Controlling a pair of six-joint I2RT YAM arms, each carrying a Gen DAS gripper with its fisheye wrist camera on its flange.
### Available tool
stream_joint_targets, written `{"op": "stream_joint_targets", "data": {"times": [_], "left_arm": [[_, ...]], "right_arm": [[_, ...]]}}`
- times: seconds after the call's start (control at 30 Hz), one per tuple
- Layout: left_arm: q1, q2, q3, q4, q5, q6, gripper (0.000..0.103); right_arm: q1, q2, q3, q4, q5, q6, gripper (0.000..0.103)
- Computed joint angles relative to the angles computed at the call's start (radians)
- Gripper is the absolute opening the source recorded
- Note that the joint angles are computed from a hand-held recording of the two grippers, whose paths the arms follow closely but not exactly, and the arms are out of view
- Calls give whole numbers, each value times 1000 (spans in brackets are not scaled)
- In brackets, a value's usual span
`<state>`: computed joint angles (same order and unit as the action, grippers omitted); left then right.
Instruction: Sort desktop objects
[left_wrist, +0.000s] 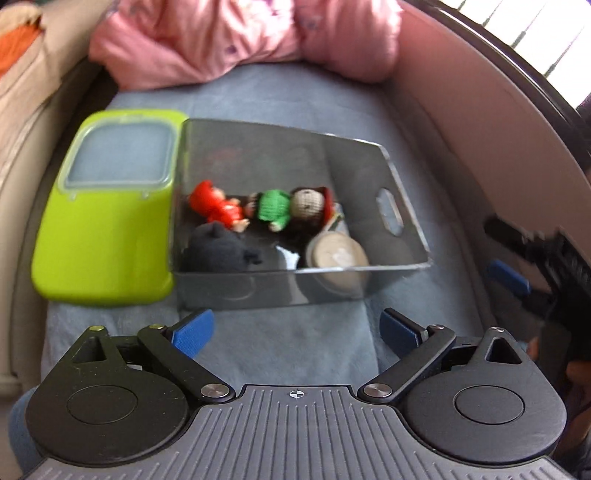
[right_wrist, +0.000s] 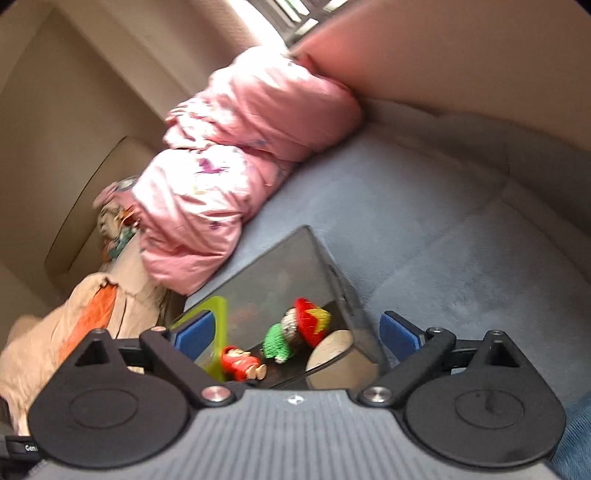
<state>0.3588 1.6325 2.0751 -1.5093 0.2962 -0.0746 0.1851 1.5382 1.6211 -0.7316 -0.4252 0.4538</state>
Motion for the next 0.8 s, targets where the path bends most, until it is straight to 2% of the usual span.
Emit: {"op": "stream_joint_targets", "data": {"times": [0.13,0.27,0.43,0.5,0.57,0.63,0.67,0.73,0.8], "left_arm": [[-17,-40,-18,-4,-16,26,100],[-18,-52,-16,0,-42,30,101],[77,4,-22,33,53,109,101],[199,61,21,49,175,173,101],[408,124,5,131,406,205,102],[596,223,-2,229,640,168,103],[681,265,-52,279,728,132,103],[811,385,-88,339,770,47,103],[874,436,-174,431,654,-12,103]], "right_arm": [[25,-12,65,-38,18,-27,101],[41,-22,39,-17,42,-38,102],[72,-60,-45,-44,30,-29,102],[90,-55,-53,-40,42,-30,102],[106,-66,-67,-31,68,-39,102],[121,-80,-80,-14,105,-47,102],[124,-82,-85,-3,123,-46,102],[130,-75,-89,17,160,-32,102],[136,-59,-91,25,191,-14,102]]}}
